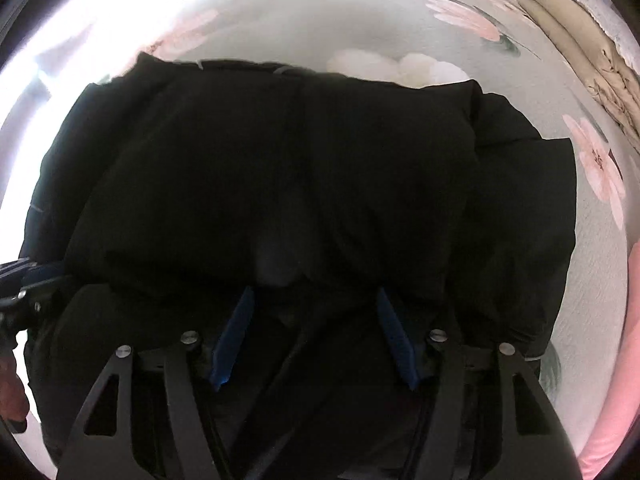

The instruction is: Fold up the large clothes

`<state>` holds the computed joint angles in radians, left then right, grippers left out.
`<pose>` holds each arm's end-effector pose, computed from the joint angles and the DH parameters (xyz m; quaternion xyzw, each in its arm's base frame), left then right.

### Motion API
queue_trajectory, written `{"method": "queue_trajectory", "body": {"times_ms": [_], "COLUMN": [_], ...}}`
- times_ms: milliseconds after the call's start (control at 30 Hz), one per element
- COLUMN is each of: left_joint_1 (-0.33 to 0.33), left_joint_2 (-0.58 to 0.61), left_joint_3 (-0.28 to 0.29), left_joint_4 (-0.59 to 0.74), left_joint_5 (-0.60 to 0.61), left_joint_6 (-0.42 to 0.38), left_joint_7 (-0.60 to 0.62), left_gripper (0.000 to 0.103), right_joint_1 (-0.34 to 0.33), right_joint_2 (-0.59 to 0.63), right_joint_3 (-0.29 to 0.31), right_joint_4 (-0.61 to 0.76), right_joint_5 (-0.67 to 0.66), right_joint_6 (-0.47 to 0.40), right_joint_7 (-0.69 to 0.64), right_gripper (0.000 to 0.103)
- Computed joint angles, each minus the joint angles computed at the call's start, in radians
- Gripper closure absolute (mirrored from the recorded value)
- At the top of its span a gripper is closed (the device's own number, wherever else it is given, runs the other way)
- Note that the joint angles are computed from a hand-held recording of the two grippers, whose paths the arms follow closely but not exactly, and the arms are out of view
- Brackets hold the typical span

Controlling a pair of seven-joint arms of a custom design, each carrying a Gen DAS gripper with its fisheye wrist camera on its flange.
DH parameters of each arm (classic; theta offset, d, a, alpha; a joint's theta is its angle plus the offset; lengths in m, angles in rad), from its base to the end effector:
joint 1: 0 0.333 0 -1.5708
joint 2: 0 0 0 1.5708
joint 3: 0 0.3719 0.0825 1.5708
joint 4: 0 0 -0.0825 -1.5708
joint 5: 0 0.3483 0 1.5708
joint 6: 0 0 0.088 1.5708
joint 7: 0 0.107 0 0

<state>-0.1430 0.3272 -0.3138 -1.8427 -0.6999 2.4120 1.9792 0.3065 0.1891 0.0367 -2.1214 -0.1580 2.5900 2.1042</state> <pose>0.5841 -0.2661 0.4581 0.5389 -0.7775 0.2908 0.1435 0.5434 0.1962 0.4303 -0.6750 0.7231 -0.0915 0.1148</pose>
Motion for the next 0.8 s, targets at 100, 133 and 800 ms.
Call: {"method": "queue_trajectory", "body": {"times_ms": [100, 133, 800], "left_joint_1": [-0.01, -0.013, -0.064], "left_joint_2": [-0.043, -0.064, -0.145], "left_joint_3": [0.01, 0.01, 0.006], "left_joint_4": [-0.017, -0.032, -0.206], "left_joint_5": [0.03, 0.031, -0.1], "left_joint_6": [-0.008, -0.003, 0.024], "left_joint_7": [-0.034, -0.038, -0.026], "left_gripper": [0.079, 0.079, 0.049], "right_joint_1": [-0.025, -0.027, 0.053], "right_joint_2": [-0.075, -0.107, -0.247], "right_joint_3": [0.02, 0.02, 0.067], "right_joint_4": [-0.07, -0.084, -0.329], "right_joint_5": [0.085, 0.092, 0.519], "right_joint_6": [0.034, 0.027, 0.118], "right_joint_7": [-0.075, -0.084, -0.27], "right_gripper": [0.039, 0.039, 0.03]}}
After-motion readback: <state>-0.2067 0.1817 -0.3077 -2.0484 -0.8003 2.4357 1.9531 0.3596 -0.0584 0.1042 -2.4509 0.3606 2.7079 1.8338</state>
